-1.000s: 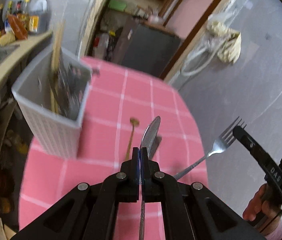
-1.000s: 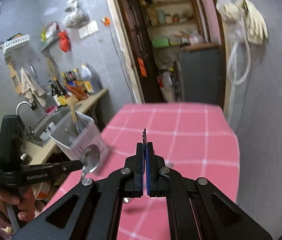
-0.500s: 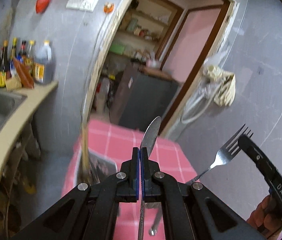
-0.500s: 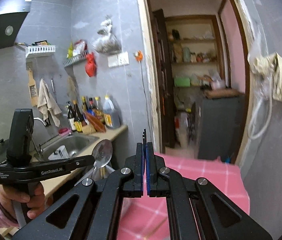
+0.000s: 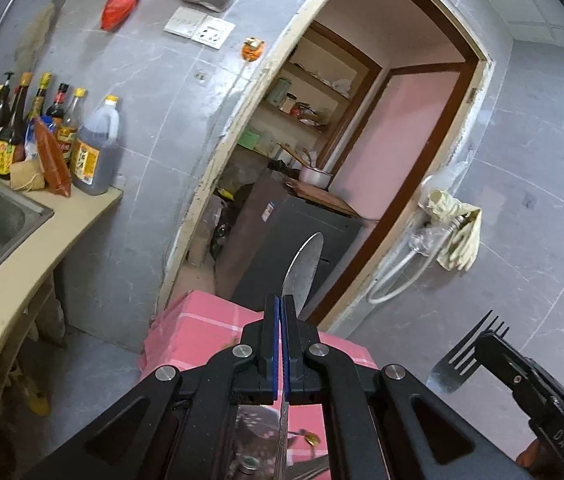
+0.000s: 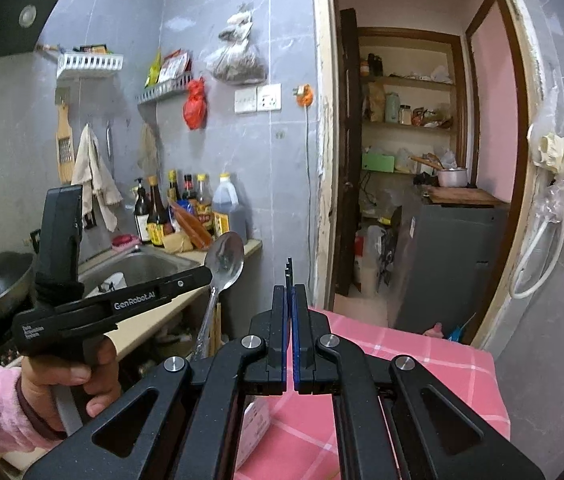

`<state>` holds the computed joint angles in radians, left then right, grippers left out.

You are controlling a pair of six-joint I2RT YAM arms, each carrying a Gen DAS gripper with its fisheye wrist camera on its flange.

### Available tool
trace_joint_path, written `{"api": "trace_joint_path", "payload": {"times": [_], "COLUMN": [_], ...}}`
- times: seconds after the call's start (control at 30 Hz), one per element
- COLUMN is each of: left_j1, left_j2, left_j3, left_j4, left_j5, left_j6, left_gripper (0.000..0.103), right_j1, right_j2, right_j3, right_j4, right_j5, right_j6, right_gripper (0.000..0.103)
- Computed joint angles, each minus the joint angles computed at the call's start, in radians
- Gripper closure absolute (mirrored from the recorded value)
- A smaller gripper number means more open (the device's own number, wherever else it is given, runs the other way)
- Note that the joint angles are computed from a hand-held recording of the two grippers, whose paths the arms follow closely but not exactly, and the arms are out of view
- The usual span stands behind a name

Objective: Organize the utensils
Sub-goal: 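Lift the spoon and fork and carry them over the white holder, then lower the spoon and fork into the holder and open both grippers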

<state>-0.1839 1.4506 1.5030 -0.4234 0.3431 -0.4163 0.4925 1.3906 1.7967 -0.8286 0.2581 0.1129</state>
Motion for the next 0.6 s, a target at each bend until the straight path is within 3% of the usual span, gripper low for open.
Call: {"api": "trace_joint_path", "payload": {"times": [0.33,0.6], "left_j1": [-0.007,0.009], "left_j2": [-0.082,-0.123], "left_j3": [-0.246,-0.309], "left_j4": [0.196,0.183], "left_j5": [-0.054,-0.016], "left_j6": [0.008,0.055], "left_gripper": [0.101,0.101], "right_j1": [0.06,0.026], "right_j2": [0.068,0.051], "right_j3": [-0.029,-0.132], "right_j4": [-0.027,0.008], "right_j5": [0.041,-0.06], "right_j6": [-0.005,0.059], "right_gripper": [0.101,0.101]}}
